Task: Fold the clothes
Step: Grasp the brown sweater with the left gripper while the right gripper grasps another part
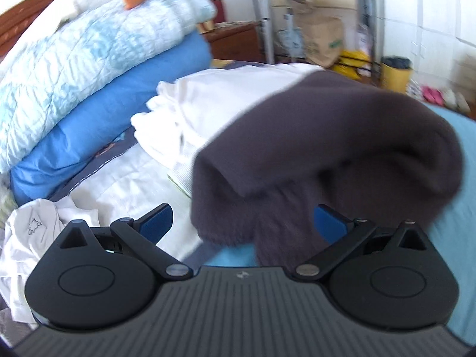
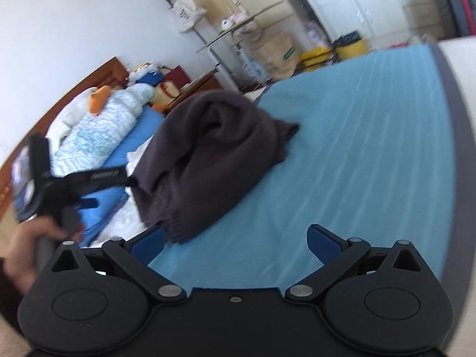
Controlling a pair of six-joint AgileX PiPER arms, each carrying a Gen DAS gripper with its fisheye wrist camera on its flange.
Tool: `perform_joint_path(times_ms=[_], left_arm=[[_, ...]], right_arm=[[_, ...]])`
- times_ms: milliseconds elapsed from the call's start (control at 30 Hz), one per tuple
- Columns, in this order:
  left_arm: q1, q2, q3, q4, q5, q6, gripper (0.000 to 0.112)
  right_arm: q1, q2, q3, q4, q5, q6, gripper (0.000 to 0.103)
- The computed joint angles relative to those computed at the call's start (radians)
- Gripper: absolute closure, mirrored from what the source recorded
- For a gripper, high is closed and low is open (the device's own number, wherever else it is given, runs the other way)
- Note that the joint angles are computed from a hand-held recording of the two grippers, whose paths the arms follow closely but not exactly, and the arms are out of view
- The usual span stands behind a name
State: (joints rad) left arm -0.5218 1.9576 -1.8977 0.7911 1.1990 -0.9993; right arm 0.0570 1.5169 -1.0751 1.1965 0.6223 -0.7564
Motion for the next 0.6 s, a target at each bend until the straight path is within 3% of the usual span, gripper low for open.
perform_joint_path(times_ms=[133, 267, 367, 433, 500, 600], left_arm=[[0.047, -0.052, 0.262, 0.149, -0.188, -0.202, 0.009], [0.158, -0.088, 0.347, 0.021, -0.339, -0.188, 0.009], [0.221, -0.115, 0.384, 0.051, -0.430, -0.313, 0.009], [0.293, -0.128, 0.422, -0.044, -0.553, -0.329, 0.009], [0.365, -0.129, 0.461, -0.177, -0.641, -0.311, 0.009], [0.452, -0.127, 0.531, -0.240, -0.736, -0.394, 0.009]], right_arm=[[0.053, 0.076, -0.110, -0.170, 0.008, 0.125, 0.000], [0.061, 0.156, -0.244, -0.236, 0.053, 0.212, 0.000], [0.049, 0.270, -0.403, -0.212, 0.091, 0.285, 0.000], [0.032, 0.377, -0.556, -0.191, 0.143, 0.354, 0.000], [0.032, 0.475, -0.706, -0.233, 0.167, 0.490, 0.000], [0.037, 0.622, -0.947, -0.330, 0.198, 0.721, 0.000]])
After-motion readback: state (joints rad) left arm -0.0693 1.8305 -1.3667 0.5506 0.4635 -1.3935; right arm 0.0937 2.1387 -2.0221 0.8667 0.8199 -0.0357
